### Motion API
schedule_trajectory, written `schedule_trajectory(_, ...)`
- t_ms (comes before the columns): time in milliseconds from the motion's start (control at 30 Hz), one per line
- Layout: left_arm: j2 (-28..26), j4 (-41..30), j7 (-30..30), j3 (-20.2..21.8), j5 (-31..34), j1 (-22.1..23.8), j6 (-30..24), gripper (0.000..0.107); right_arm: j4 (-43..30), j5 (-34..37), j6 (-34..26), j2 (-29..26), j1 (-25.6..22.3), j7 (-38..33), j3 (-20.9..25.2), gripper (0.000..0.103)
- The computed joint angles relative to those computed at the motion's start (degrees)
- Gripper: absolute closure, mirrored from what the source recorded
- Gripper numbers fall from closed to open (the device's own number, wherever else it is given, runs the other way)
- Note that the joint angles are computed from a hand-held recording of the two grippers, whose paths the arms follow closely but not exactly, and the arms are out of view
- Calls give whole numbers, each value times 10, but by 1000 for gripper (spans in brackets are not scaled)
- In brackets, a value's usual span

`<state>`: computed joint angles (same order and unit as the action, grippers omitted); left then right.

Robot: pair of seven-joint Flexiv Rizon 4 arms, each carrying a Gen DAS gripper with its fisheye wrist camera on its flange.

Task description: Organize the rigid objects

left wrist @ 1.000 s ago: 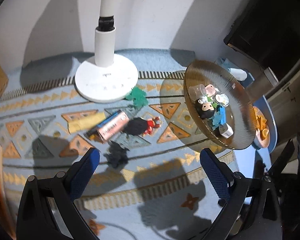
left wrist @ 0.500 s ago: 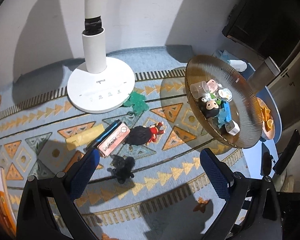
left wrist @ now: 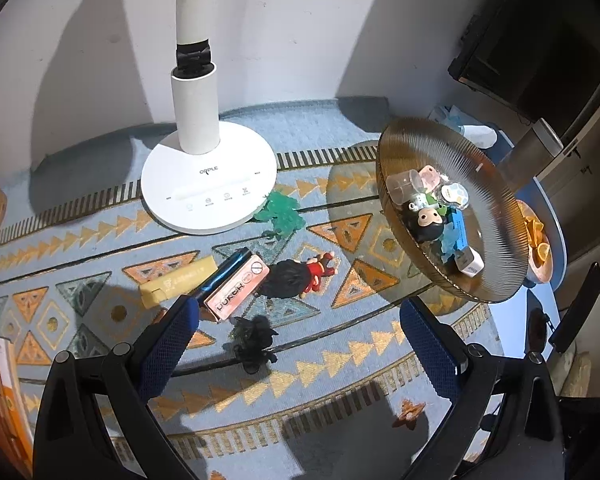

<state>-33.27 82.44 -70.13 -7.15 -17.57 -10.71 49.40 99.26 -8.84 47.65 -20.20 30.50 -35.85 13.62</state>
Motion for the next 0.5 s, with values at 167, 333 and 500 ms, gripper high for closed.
schedule_trajectory(167,0,-1,-6,3,1,1,0,6,-6,4,-6,-6,2,-9,3,58)
schedule_trajectory(333,-2,-3,-10,3,0,3,0,6,-7,7,-10,-6,2,-14,3,58)
schedule_trajectory(500,-1,-1,-8,2,0,4,0,6,-8,14,-12,-7,1,-15,4,58)
